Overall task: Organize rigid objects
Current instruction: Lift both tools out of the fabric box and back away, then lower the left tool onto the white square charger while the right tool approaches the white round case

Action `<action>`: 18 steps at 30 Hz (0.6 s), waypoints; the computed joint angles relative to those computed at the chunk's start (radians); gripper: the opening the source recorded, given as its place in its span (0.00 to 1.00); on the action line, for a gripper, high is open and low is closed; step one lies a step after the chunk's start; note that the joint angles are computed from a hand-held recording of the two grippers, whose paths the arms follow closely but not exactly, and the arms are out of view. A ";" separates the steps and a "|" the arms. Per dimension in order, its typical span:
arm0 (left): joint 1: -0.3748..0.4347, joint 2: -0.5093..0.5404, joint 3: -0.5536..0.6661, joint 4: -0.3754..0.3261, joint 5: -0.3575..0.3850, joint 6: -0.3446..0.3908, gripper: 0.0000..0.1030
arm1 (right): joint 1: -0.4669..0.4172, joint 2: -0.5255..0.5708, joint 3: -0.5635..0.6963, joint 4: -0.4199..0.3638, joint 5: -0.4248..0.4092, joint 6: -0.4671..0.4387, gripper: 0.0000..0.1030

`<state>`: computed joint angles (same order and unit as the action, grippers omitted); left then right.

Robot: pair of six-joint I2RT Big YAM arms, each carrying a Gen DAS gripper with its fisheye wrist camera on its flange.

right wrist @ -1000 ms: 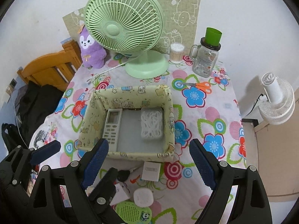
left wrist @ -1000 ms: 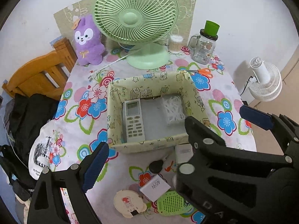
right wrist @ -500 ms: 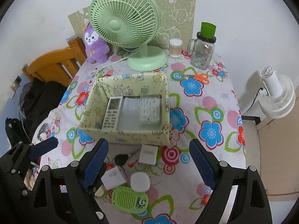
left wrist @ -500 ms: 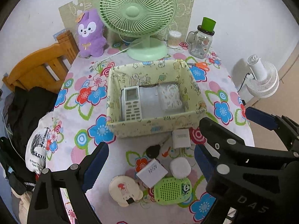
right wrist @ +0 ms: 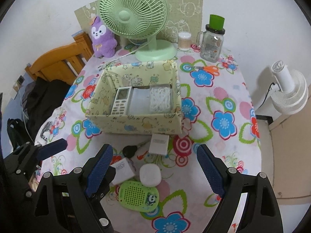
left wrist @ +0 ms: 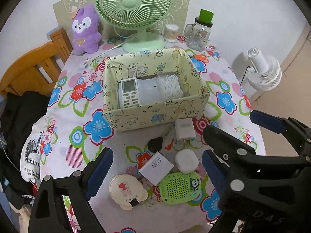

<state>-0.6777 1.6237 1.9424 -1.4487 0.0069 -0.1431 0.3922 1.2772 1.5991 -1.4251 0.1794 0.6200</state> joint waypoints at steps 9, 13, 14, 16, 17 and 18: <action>0.024 -0.032 -0.106 0.052 0.046 0.088 0.91 | 0.041 -0.029 -0.082 0.037 0.032 0.047 0.87; 0.030 -0.042 -0.151 0.078 0.057 0.119 0.91 | 0.054 -0.043 -0.124 0.052 0.037 0.081 0.87; 0.029 -0.046 -0.164 0.088 0.054 0.127 0.91 | 0.056 -0.045 -0.133 0.054 0.036 0.090 0.87; 0.030 -0.050 -0.184 0.103 0.055 0.140 0.91 | 0.062 -0.047 -0.147 0.058 0.035 0.108 0.87; 0.030 -0.052 -0.194 0.110 0.055 0.145 0.91 | 0.065 -0.049 -0.157 0.063 0.035 0.115 0.87; 0.031 -0.053 -0.201 0.114 0.057 0.149 0.91 | 0.069 -0.050 -0.165 0.067 0.035 0.121 0.87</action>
